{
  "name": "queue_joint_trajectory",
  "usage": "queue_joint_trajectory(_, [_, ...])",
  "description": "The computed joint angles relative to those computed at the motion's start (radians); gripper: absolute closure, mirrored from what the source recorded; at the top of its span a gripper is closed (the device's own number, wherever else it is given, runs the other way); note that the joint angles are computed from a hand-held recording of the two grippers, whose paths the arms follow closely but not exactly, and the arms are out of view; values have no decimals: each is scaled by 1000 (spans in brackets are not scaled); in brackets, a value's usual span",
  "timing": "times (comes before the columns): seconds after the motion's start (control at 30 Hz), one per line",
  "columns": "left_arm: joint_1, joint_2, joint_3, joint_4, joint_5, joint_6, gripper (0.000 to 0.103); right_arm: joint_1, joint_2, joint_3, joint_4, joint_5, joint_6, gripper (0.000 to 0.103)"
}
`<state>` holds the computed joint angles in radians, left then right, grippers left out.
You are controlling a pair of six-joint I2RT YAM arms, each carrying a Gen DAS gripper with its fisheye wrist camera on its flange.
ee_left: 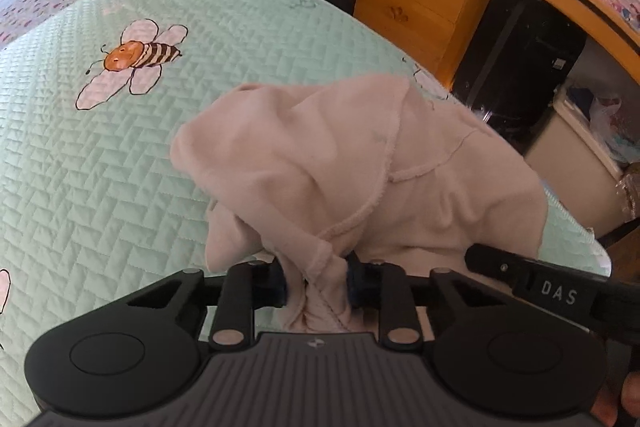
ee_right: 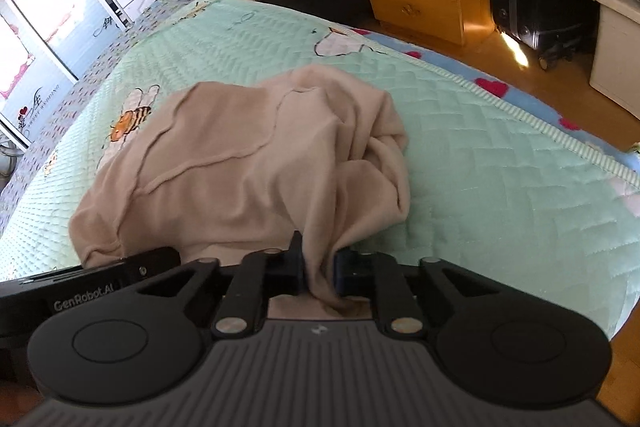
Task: Fold clothes
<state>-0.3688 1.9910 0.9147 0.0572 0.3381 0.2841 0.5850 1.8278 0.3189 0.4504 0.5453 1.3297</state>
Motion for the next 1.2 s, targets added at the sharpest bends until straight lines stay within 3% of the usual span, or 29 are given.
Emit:
queue_joint_trajectory(0.17, [30, -57, -45, 24, 42, 8, 82, 82, -159, 17, -212, 97, 24, 93])
queue_joint_trajectory(0.33, [69, -186, -103, 32, 65, 33, 82, 175, -324, 111, -499, 203, 8, 93])
queue_joint_trajectory(0.47, [163, -338, -103, -62, 127, 68, 82, 236, -436, 231, -683, 286, -43, 93])
queue_joint_trajectory(0.6, [325, -488, -43, -205, 214, 131, 82, 307, -461, 401, -781, 353, -142, 93])
queue_joint_trajectory(0.87, [792, -636, 156, -494, 476, 303, 82, 479, -258, 841, -761, 447, -413, 93])
queue_joint_trajectory(1.03, [1122, -546, 356, -687, 629, 486, 82, 540, -27, 1190, -735, 409, -597, 93])
queue_joint_trajectory(1.2, [1329, -402, 515, -757, 670, 574, 82, 596, 229, 1577, -773, 327, -722, 93])
